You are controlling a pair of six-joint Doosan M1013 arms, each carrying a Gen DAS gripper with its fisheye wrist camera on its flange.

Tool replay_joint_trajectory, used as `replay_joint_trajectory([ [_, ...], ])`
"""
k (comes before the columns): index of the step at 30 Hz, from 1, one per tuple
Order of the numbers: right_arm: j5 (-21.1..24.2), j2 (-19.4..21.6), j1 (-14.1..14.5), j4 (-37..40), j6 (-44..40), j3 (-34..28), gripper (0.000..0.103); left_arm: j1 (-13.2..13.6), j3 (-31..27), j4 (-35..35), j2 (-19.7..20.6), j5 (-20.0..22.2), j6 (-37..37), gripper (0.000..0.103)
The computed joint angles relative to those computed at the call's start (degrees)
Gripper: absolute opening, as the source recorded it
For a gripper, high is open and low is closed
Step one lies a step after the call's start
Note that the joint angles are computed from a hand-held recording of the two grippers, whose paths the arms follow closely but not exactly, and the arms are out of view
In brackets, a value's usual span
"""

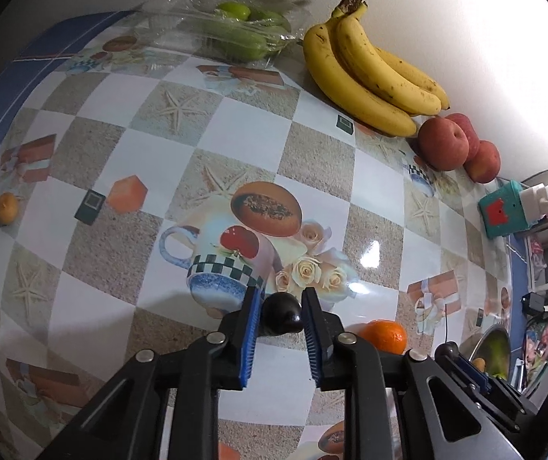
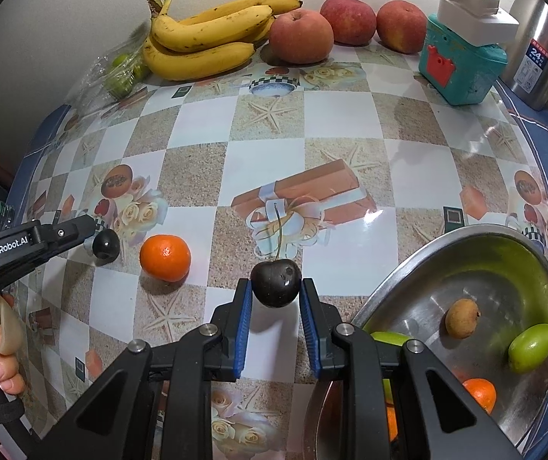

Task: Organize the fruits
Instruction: 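Hold both dark cherries and lift them off the table with both tools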

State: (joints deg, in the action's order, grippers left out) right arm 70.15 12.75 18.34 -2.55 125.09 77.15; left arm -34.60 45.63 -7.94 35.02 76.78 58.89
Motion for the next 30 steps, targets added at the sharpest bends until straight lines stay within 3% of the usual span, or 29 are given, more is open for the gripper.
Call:
replay_joint_trajectory([
  [6,-0.04,-0.03,-0.1,0.18,0.08,0.07,0.026,-0.51,-0.91,1.11,0.94,1.72,1.04,0.029],
  [14,-0.14,-0.17,-0.25,0.41,0.24,0.21,0.026,-1.29,-2.19,1.7,1.92,2.94,2.54,0.047],
  [27,-0.21,-0.21,-0.41,1.19,0.26,0.25,0.026,-2.77,-3.49,6.52,2.9,4.96,4.23,0.046],
  [30,-0.2,-0.21,-0.45,1.29,0.23,0.29,0.026,-3.39,-4.28,8.97,3.43,5.82,4.46,0.037],
])
